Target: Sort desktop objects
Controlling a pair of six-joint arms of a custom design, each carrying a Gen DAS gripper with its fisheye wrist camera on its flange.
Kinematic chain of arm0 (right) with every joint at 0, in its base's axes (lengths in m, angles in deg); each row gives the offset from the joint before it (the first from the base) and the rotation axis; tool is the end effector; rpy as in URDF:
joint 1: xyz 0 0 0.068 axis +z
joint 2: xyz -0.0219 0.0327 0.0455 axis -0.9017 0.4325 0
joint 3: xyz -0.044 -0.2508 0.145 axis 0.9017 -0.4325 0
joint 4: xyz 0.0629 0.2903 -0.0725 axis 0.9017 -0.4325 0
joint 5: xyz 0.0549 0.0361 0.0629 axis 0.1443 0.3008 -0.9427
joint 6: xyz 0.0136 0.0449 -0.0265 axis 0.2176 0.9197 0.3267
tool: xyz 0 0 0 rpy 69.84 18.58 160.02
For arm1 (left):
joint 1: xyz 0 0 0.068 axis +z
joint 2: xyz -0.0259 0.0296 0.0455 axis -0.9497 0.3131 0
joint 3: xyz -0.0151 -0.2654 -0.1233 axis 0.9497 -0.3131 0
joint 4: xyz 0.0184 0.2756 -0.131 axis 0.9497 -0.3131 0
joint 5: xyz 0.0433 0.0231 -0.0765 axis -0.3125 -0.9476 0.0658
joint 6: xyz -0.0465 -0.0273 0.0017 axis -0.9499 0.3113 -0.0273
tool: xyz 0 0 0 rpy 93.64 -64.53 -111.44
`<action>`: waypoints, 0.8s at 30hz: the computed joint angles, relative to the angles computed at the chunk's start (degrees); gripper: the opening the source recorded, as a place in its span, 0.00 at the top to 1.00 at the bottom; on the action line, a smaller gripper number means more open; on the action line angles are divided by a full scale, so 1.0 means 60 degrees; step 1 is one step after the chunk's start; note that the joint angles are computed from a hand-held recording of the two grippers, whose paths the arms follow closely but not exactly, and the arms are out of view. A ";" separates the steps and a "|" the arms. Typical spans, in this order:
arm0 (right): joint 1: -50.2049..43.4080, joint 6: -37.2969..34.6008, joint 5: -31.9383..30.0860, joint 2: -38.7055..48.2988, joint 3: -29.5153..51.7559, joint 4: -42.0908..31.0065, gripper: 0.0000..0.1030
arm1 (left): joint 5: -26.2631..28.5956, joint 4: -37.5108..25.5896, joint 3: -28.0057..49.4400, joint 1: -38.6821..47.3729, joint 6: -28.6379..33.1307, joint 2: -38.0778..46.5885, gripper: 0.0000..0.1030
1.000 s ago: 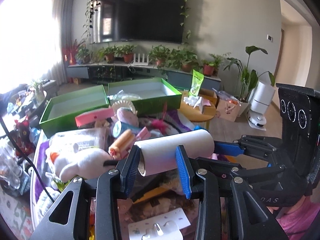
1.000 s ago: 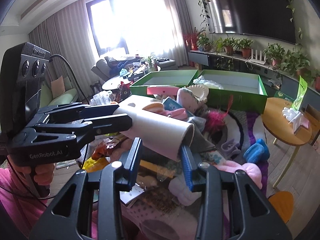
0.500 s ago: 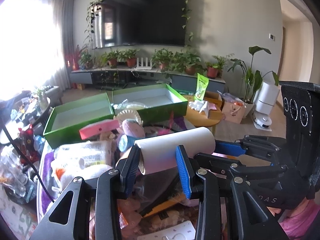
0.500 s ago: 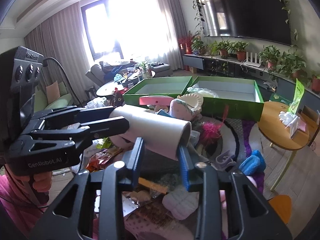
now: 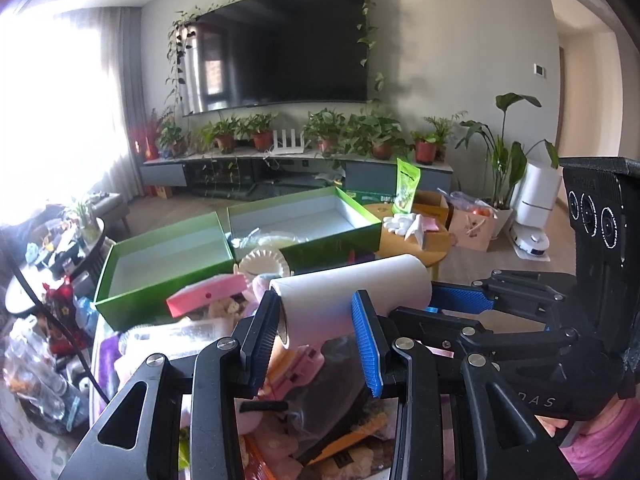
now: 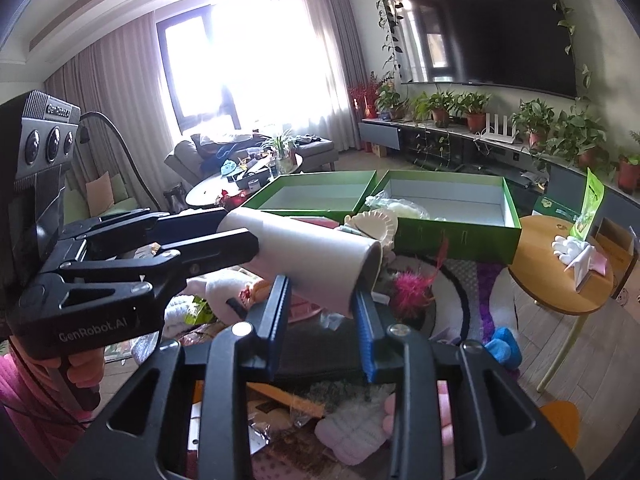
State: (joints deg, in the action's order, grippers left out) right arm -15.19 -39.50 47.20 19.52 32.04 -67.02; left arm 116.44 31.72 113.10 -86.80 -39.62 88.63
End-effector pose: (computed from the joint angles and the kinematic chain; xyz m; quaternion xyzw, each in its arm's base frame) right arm 0.1592 0.1527 0.2649 0.0348 0.8557 0.0931 0.5079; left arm 0.2582 -0.0867 0.2945 0.3722 0.7942 -0.1938 0.4395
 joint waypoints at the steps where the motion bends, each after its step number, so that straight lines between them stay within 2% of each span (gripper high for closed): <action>1: -0.0074 -0.0058 -0.0040 0.0004 0.0039 0.0003 0.70 | -0.0002 0.0007 0.0063 0.0000 0.0011 0.0054 0.64; 10: -0.0616 -0.0460 -0.0376 -0.0026 0.0207 0.0233 0.70 | -0.0325 0.0051 0.0596 -0.0275 0.0061 0.0353 0.64; 24: -0.2096 -0.1301 -0.1521 0.0264 0.0867 0.0398 0.70 | -0.0510 -0.0047 0.1672 -0.0505 0.0087 0.1242 0.64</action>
